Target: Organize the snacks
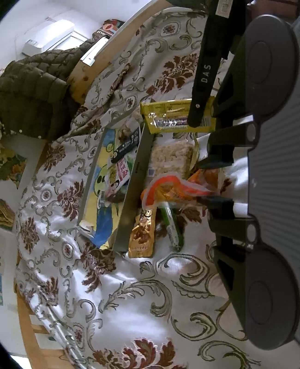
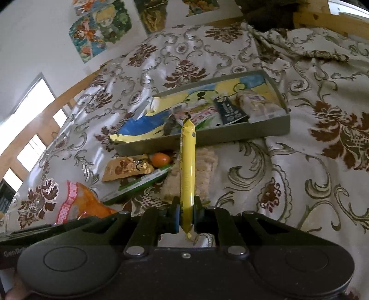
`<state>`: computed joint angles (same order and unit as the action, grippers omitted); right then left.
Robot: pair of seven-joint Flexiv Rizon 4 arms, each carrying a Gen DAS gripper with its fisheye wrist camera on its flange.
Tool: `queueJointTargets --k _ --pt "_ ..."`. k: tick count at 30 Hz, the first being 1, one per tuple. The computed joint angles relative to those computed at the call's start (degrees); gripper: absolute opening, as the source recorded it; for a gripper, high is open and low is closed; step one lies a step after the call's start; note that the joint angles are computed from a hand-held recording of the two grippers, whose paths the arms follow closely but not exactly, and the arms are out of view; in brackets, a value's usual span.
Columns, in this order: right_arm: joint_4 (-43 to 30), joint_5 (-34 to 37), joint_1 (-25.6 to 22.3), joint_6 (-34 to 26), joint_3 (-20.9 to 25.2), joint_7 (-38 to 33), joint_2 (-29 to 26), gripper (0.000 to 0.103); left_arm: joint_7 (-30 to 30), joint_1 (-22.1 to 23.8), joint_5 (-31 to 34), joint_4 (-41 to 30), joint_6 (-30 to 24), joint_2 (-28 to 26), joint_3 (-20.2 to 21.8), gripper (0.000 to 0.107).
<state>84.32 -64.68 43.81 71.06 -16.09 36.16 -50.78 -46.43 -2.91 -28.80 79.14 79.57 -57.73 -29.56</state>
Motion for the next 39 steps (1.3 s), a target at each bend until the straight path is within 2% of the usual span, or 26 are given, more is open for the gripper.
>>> queueJointTargets --k 5,11,15,18,22,23,25,28,33,39 --pt "0.52 -2.69 0.42 1.35 -1.61 3.22 0.36 0.011 2.28 1.81 0.07 1.20 1.55 -0.30 -3.32 0.022" --pt "0.09 -3.33 -0.78 1.17 0.14 2.78 0.25 0.011 1.54 1.55 -0.13 1.09 0.73 -0.03 -2.63 0.022" --pt "-0.40 -2.84 -1.03 1.53 0.51 1.89 -0.14 0.011 0.51 1.43 -1.05 0.40 -0.14 -0.33 -2.37 0.028" --pt "-0.53 -2.20 -1.07 1.85 0.49 1.48 -0.38 0.011 -1.41 0.49 -1.63 -0.46 -0.97 -0.27 -0.57 0.035" --pt "-0.79 -1.16 -0.92 2.31 0.28 0.62 -0.74 0.011 -4.99 -1.54 -2.04 -2.57 -3.56 -0.56 3.15 0.036" --pt "-0.92 -0.89 -0.87 2.40 0.21 0.27 -0.84 0.011 -5.93 -2.03 -2.02 -3.28 -4.61 -0.70 4.17 0.035" --pt "-1.16 -0.25 -0.76 2.54 0.09 -0.45 -1.06 0.011 -8.22 -3.70 -1.21 -4.87 -6.76 -0.89 7.39 0.025" --pt "-1.38 0.74 -0.55 2.89 -0.17 -1.37 -1.36 0.011 -9.22 -4.31 -0.44 -5.59 -8.30 -1.07 8.73 0.024" --pt "-1.25 2.08 0.10 3.38 -1.05 -2.18 -1.51 0.011 -7.07 -3.65 0.18 -3.99 -5.59 -0.54 7.04 0.023" --pt "-0.72 1.55 1.36 3.41 -2.93 -1.57 -1.19 0.011 -3.79 -1.21 0.10 -1.19 -0.27 0.21 2.36 0.021"
